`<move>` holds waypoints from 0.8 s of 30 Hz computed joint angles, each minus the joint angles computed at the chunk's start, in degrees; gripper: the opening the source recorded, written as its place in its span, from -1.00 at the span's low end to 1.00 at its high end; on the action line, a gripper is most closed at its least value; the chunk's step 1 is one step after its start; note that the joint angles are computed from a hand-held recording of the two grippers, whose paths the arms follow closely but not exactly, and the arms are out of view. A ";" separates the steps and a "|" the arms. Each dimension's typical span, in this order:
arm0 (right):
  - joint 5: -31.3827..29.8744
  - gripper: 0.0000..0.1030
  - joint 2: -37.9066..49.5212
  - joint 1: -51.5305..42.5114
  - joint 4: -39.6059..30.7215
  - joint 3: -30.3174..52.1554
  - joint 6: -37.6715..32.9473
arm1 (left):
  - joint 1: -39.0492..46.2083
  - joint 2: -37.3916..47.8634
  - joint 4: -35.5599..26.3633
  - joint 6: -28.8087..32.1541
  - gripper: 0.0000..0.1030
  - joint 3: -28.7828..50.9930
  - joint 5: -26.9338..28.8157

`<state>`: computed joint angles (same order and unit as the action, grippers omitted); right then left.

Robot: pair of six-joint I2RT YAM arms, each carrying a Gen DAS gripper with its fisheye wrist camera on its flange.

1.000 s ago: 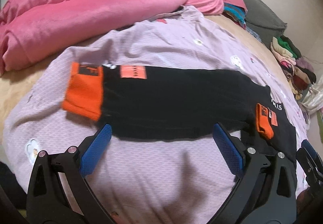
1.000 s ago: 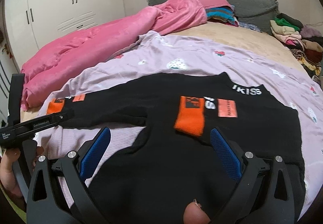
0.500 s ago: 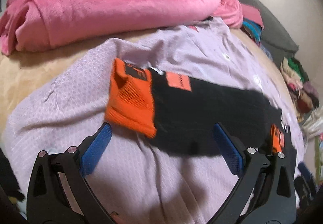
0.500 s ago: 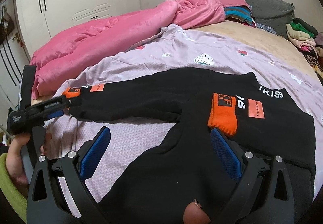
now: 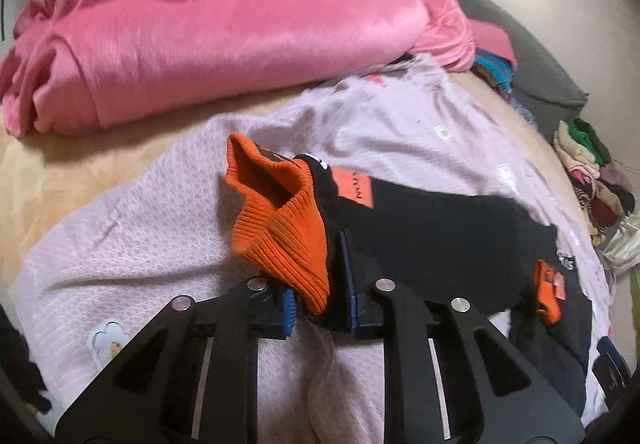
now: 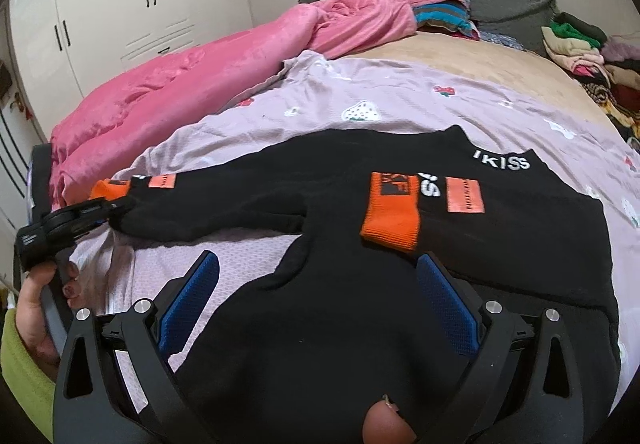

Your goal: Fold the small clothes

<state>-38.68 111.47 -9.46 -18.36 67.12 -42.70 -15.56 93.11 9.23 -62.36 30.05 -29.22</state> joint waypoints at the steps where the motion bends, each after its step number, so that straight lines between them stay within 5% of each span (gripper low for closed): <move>1: -0.43 0.91 0.00 -0.44 -0.52 0.41 -0.19 | -0.52 -1.04 -0.71 0.03 -0.80 0.11 -0.53; 10: -3.68 0.91 1.54 -4.52 -4.50 5.23 0.46 | -4.36 -9.01 -5.39 0.56 -0.95 1.54 -3.61; 24: -7.86 0.91 6.08 -10.92 -9.57 14.00 2.28 | -9.92 -4.05 -12.00 5.62 -0.96 16.19 -7.21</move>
